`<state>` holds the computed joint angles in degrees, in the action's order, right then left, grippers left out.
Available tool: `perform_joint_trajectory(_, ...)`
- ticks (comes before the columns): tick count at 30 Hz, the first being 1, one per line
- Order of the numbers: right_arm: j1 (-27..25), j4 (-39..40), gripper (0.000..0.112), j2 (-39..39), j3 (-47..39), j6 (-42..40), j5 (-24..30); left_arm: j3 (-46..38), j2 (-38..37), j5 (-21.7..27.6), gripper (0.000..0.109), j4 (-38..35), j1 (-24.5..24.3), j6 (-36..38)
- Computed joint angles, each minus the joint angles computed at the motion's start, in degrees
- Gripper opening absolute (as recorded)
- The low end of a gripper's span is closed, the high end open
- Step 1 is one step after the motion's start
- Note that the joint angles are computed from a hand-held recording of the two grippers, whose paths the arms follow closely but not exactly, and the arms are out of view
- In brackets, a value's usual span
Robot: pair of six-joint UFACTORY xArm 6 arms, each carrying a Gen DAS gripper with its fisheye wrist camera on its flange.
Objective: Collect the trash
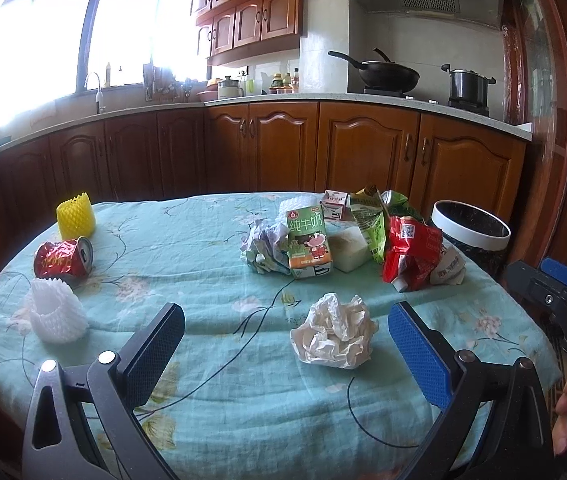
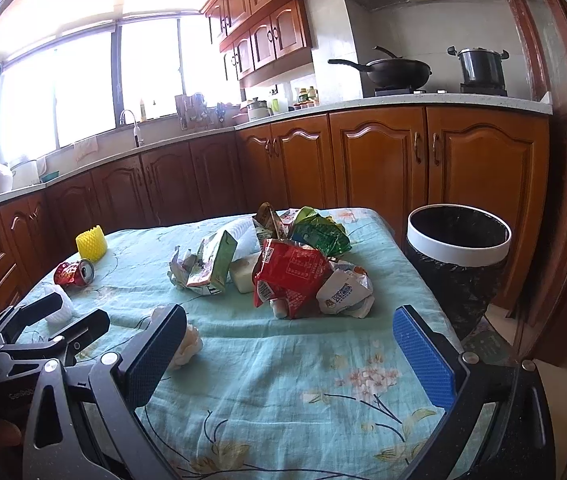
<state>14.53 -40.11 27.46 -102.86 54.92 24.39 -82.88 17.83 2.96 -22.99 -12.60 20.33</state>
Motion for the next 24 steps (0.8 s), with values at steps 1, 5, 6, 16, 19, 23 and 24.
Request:
perform_joint_trajectory(1,-0.19,1.25,0.103,0.26,-0.24,-0.97,-0.05,-0.98,0.40,1.14,0.102,-0.34,0.13,0.24)
perform_joint_trajectory(5,-0.87,5.16,0.103,2.01,-2.18,-3.97,-0.01,-4.21,2.16,4.00,0.102,1.97,0.67,-1.03)
perform_joint_trajectory(6,-1.03,6.09,0.103,2.59,-2.87,-4.71,-0.01,-5.07,2.71,4.88,0.102,2.67,0.72,-1.42)
perform_joint_trajectory(16,-2.32,20.51,0.087,9.79,-12.34,-17.27,3.19,-14.97,9.34,13.35,0.095,7.09,0.92,-2.57)
perform_joint_trajectory(19,-2.67,25.50,0.081,12.65,-16.26,-21.43,4.74,-18.54,11.41,17.00,0.087,6.00,1.15,-1.36)
perform_joint_trajectory(23,-3.24,31.27,0.071,17.33,-23.40,-26.54,8.00,-23.95,14.37,22.39,0.070,4.61,1.16,0.41)
perform_joint_trajectory(24,-3.39,32.30,0.068,18.49,-25.27,-27.47,8.74,-25.40,15.15,23.58,0.068,4.15,1.19,0.96)
